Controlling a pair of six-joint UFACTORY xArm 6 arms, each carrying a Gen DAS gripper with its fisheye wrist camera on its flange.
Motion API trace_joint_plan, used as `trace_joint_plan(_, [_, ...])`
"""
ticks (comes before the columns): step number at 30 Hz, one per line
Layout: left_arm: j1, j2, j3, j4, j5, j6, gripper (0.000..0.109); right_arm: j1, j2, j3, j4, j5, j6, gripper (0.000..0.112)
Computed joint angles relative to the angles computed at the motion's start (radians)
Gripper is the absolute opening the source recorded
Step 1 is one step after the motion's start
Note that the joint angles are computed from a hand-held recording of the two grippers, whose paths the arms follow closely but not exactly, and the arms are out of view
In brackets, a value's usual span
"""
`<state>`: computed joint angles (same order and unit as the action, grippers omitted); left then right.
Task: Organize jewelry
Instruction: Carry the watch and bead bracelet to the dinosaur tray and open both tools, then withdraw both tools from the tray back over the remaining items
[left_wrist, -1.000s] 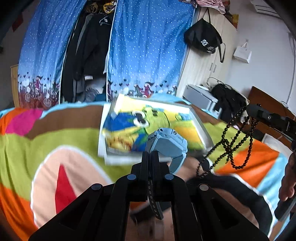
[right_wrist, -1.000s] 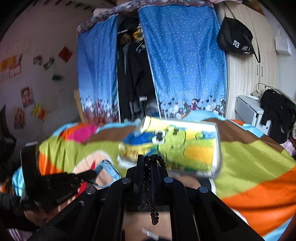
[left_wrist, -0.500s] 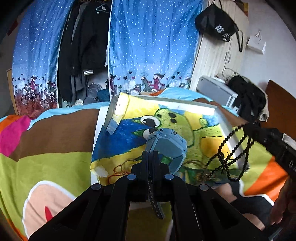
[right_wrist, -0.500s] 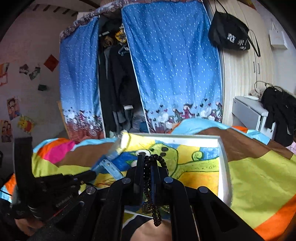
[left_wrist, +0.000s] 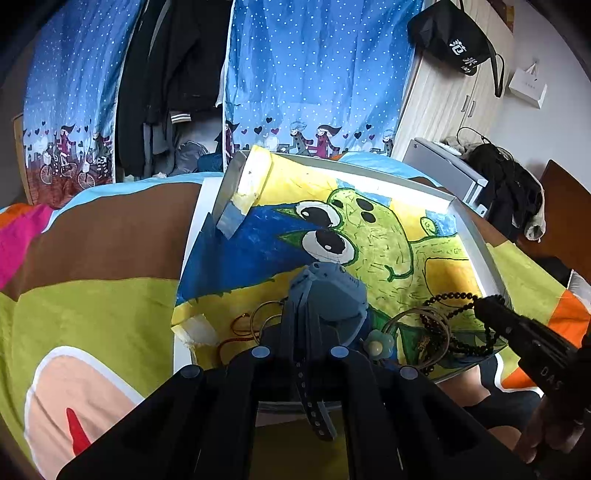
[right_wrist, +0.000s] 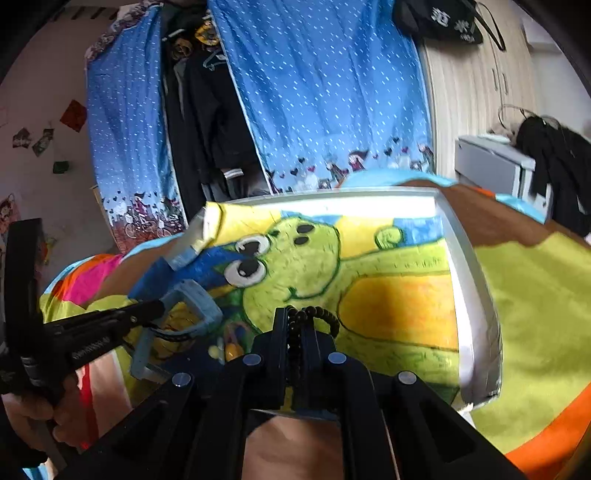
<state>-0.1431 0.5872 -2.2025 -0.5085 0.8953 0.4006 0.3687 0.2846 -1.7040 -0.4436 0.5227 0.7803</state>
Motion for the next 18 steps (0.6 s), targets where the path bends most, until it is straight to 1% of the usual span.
trace_joint_plan(4, [-0.005,-0.010,0.010,0.030,-0.002,-0.026,0.004,-0.006,-0.020,0.036,0.010,0.005,0.020,0.008])
trace_joint_plan(5, [-0.006,-0.006,0.001,0.042,0.005,-0.037,0.004,-0.006,-0.023,0.041,0.013,0.011,0.019,0.010])
trace_joint_plan(6, [-0.007,-0.002,-0.011,0.065,0.018,-0.057,0.005,-0.005,-0.026,0.045,0.013,0.017,0.020,0.016])
trace_joint_plan(7, [-0.006,0.002,-0.021,0.080,0.029,-0.071,0.011,-0.004,-0.032,0.052,0.010,0.020,0.024,0.024])
trace_joint_plan(8, [-0.006,0.001,-0.022,0.089,0.032,-0.080,0.016,-0.004,-0.036,0.057,0.006,0.021,0.028,0.027])
trace_joint_plan(9, [-0.007,-0.009,-0.010,0.106,0.027,-0.095,0.033,-0.003,-0.044,0.066,0.000,0.020,0.035,0.033])
trace_joint_plan(10, [-0.006,-0.027,0.016,0.104,0.009,-0.099,0.048,-0.003,-0.049,0.072,-0.003,0.021,0.039,0.035])
trace_joint_plan(11, [-0.005,-0.045,0.045,0.094,-0.013,-0.099,0.053,-0.003,-0.056,0.078,-0.008,0.022,0.041,0.036])
trace_joint_plan(13, [-0.003,-0.091,0.112,0.066,-0.063,-0.086,0.058,0.001,-0.071,0.088,-0.023,0.032,0.053,0.041])
trace_joint_plan(14, [-0.005,-0.105,0.128,0.070,-0.072,-0.082,0.060,0.002,-0.076,0.091,-0.032,0.034,0.060,0.048])
trace_joint_plan(15, [-0.008,-0.122,0.148,0.080,-0.084,-0.080,0.065,0.003,-0.085,0.096,-0.049,0.037,0.074,0.055])
trace_joint_plan(16, [-0.010,-0.131,0.157,0.089,-0.091,-0.080,0.069,0.004,-0.095,0.103,-0.064,0.037,0.087,0.058])
trace_joint_plan(18, [-0.017,-0.174,0.209,0.104,-0.132,-0.063,0.072,0.006,-0.110,0.109,-0.083,0.043,0.101,0.063])
